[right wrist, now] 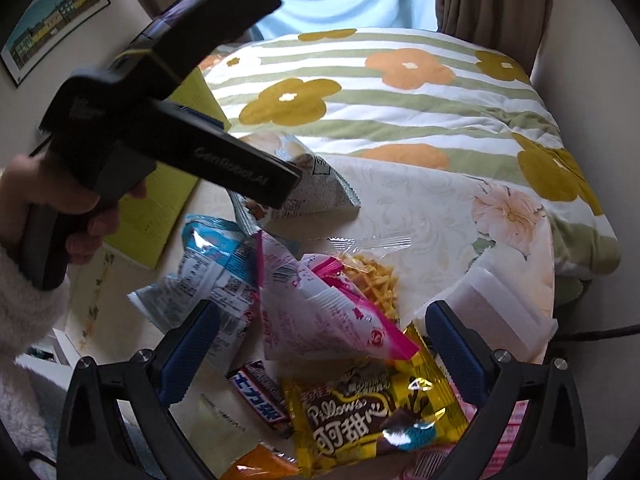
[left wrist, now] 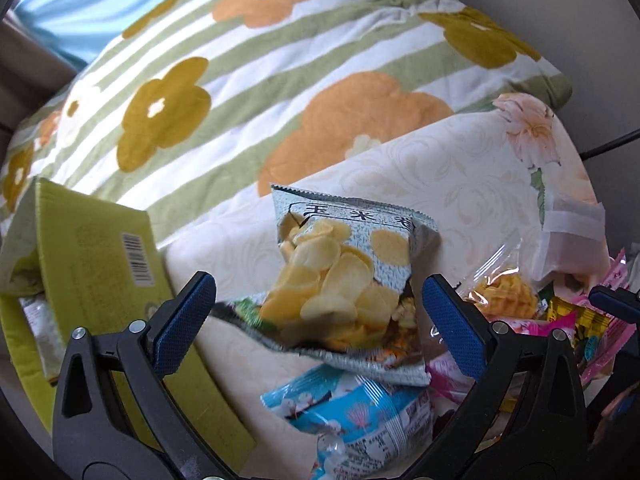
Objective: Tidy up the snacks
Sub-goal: 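Grasp a blue corn chip bag with the left gripper while the right grasps a pink packet, then carry both bags over the yellow box and release them inside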
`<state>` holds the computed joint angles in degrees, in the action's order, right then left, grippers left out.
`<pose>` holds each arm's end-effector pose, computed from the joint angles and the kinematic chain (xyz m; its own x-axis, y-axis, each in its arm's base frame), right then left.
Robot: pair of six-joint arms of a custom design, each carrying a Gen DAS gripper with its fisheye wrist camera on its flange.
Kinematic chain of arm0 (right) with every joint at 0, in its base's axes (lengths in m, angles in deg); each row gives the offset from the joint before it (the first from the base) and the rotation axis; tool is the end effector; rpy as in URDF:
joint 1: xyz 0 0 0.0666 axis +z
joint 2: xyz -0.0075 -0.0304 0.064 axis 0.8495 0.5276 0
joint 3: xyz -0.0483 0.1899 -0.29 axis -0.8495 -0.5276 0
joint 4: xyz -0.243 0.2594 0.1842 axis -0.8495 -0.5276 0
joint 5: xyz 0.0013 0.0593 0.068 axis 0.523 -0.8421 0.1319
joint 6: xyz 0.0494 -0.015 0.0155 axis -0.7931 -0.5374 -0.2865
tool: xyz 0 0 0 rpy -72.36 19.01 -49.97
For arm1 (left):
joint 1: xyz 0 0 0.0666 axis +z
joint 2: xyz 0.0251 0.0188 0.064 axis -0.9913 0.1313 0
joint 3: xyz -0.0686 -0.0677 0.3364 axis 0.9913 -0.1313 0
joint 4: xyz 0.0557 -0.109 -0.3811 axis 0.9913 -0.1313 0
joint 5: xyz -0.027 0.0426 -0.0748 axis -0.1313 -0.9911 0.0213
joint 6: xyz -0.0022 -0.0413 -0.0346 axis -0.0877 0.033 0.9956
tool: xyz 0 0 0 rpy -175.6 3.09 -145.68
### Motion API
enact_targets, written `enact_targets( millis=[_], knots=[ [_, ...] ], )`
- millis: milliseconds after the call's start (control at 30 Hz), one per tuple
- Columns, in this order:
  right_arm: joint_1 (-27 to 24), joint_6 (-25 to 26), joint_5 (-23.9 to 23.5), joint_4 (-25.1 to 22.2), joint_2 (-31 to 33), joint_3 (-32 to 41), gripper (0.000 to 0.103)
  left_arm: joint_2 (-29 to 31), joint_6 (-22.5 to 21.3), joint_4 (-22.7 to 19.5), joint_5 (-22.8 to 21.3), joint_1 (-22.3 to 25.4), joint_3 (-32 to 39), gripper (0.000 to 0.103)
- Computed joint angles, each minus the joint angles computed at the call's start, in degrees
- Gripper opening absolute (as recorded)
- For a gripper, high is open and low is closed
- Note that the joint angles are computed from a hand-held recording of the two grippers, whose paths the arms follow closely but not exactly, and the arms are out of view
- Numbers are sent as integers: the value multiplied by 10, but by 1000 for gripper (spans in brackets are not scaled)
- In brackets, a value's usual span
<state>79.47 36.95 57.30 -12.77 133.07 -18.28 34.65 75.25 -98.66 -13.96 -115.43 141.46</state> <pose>0.3456 0.1449 0.3713 -0.7719 -0.4656 -0.4329 -0.5815 0.7923 0.1847 0.4704 -0.2993 0.3560 -0.9792 0.1015 -0.1757 0.0886 0.9929 0.0795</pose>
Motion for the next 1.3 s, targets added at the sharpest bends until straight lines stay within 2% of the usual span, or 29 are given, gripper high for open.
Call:
enact_targets(
  millis=[100, 167, 267, 333, 433, 533, 667, 900, 967, 1067, 1300],
  knots=[
    [2, 21, 5, 3, 10, -1, 102, 7, -7, 7, 23, 8, -6, 90],
    [2, 36, 5, 5, 17, -1, 102, 9, -10, 13, 42, 13, -12, 74],
    [0, 60, 1, 6, 27, 2, 102, 7, -13, 24, 55, 16, -24, 66],
    [0, 75, -1, 7, 32, 5, 100, 4, -18, 30, 57, 16, -29, 64],
    [4, 94, -1, 4, 43, 10, 89, 0, -19, 34, 61, 19, -34, 62],
    [8, 109, 1, 0, 56, 15, 83, -4, -15, 36, 63, 20, -38, 60],
    [17, 127, 0, -1, 64, 15, 70, -14, -5, 40, 59, 21, -47, 59],
    [24, 150, 1, 7, 57, 3, 59, -29, 15, 43, 49, 20, -57, 59],
    [24, 157, -2, 6, 55, 0, 48, -32, 20, 43, 45, 19, -57, 59],
    [23, 164, -12, -1, 52, -2, 44, -39, 27, 44, 39, 16, -58, 59],
    [20, 158, -18, 2, 33, -13, 40, -63, 47, 42, 19, 4, -61, 59]
  ],
)
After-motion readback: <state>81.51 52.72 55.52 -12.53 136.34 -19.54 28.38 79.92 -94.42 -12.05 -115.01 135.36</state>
